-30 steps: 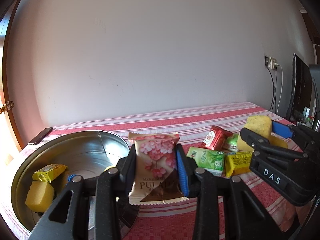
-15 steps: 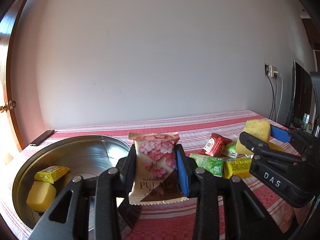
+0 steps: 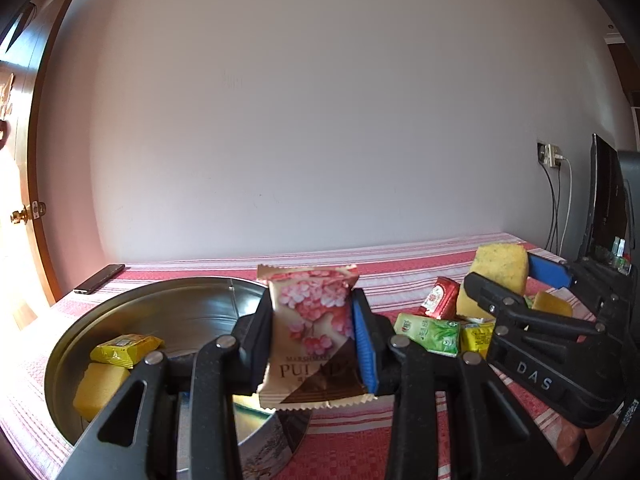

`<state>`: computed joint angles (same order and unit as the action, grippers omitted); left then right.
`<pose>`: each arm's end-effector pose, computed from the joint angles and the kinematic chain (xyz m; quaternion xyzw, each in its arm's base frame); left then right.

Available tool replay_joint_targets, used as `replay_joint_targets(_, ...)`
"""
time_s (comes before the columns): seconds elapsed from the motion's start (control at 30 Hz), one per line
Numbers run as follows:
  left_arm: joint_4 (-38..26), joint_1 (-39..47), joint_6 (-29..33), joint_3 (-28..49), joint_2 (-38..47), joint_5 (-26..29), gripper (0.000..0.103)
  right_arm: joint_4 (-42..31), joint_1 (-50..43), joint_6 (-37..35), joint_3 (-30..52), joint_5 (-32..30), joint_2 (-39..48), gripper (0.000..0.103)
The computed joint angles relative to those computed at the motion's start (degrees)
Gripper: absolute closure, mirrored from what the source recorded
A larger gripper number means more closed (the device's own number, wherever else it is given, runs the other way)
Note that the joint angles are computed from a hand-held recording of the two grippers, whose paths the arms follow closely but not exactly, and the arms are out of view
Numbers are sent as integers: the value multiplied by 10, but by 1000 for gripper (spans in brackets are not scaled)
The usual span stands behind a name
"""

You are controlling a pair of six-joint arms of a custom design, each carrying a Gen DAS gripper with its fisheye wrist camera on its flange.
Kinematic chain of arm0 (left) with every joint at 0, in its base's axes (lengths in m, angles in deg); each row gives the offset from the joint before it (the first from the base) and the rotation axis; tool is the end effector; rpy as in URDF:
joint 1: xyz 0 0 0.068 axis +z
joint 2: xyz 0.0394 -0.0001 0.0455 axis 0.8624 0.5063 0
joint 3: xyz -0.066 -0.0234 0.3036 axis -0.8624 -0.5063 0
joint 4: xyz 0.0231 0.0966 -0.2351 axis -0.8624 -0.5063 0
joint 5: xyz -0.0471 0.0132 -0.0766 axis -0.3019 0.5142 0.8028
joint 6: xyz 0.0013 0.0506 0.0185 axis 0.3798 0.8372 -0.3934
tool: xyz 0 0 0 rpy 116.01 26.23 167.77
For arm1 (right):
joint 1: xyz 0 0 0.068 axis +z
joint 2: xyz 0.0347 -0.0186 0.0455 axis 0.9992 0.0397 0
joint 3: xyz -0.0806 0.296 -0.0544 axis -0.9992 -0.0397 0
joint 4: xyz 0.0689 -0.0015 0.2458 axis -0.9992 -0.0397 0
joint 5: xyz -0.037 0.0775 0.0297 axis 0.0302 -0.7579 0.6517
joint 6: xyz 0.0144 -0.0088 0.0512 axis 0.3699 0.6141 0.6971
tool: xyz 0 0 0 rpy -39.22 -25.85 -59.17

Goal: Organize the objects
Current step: 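Carry the floral packet and yellow sponge over the tin with both grippers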

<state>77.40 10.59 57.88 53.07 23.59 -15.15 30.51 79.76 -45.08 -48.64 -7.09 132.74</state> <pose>0.1913 -0.1713 0.1038 -0.1213 0.7851 0.1128 0.5968 0.2709 -0.0197 0.0882 -0.2125 0.7771 0.0889 0.5857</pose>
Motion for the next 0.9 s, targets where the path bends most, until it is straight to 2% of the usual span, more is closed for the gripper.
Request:
replay_joint_targets(0.13, -30, 8, -28, -32, -47, -2, 68, 11, 38, -3, -18, 8, -24, 44)
replay_joint_targets(0.27, -54, 26, -54, -62, -85, 8, 68, -19, 80, -10, -22, 18, -64, 44)
replay_joint_targets(0.57, -53, 88, -75, -130, -140, 42, 68, -64, 169, -15, -10, 59, -107, 44)
replay_joint_targets(0.73, -36, 122, -65, -157, -161, 64, 68, -108, 212, -18, 5, 80, -132, 44)
replay_joint_targets(0.9, -30, 157, -60, -172, -167, 93, 68, -191, 250, -12, 47, 87, -148, 44)
